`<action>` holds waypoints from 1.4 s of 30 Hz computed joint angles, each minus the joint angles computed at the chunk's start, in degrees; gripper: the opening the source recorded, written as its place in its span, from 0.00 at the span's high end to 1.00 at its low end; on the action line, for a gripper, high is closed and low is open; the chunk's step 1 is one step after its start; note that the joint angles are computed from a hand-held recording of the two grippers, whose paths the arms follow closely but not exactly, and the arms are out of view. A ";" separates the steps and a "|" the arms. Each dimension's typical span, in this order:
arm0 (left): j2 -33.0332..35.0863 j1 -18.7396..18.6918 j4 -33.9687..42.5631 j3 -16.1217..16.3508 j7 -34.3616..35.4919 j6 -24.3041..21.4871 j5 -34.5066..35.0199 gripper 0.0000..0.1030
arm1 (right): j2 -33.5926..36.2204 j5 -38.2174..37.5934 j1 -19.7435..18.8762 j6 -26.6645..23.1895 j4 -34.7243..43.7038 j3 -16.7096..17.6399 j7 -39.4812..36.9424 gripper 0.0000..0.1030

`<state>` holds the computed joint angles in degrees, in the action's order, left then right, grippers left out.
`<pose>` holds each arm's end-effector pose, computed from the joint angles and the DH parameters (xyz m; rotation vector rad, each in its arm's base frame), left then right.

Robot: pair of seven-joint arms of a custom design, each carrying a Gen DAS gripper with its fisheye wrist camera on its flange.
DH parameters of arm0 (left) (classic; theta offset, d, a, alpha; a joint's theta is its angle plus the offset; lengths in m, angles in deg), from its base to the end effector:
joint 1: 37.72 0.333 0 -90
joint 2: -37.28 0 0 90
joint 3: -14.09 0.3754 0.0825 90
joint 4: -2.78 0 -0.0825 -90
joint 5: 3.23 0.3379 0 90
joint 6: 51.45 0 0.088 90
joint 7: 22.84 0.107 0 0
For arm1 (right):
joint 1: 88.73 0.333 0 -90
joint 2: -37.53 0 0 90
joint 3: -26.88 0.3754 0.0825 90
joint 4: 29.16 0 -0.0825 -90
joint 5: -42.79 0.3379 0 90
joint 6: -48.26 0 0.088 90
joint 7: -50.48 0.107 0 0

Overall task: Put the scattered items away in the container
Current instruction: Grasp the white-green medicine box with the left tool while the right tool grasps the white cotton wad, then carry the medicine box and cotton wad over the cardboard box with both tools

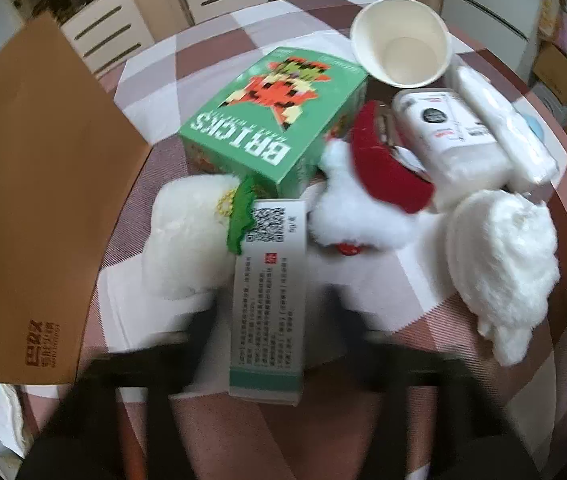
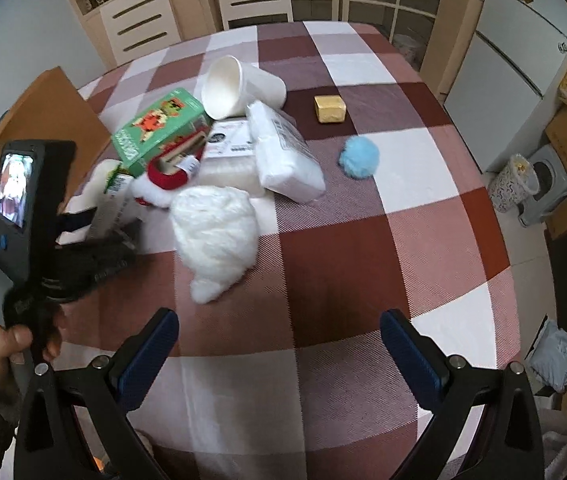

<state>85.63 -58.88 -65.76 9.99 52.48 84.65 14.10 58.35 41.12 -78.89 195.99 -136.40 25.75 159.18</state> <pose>0.7267 -0.3161 0.3707 -1.6261 2.2863 -0.3146 0.6386 0.0999 0.4401 -1.8573 2.1588 -0.2888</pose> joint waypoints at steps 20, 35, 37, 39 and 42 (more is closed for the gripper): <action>-12.65 5.77 -25.68 -2.85 -7.10 12.09 -2.74 0.70 | 15.30 -0.70 1.58 2.51 13.92 0.88 -10.51 0.49; -28.84 4.88 -32.29 2.09 -21.53 7.94 1.49 0.70 | 4.51 14.68 -2.84 -1.92 12.86 7.14 -25.23 0.53; -29.42 5.76 -29.09 3.36 -24.89 6.00 5.17 0.70 | 5.10 15.69 -1.94 -0.53 15.71 7.73 -26.54 0.53; -28.14 5.80 -24.15 4.42 -29.12 3.58 9.09 0.70 | 6.89 16.62 -1.16 0.34 20.12 8.53 -28.07 0.53; -27.43 7.34 -18.13 4.27 -31.60 0.39 11.54 0.70 | 9.02 17.67 -0.03 0.73 26.09 9.89 -30.51 0.53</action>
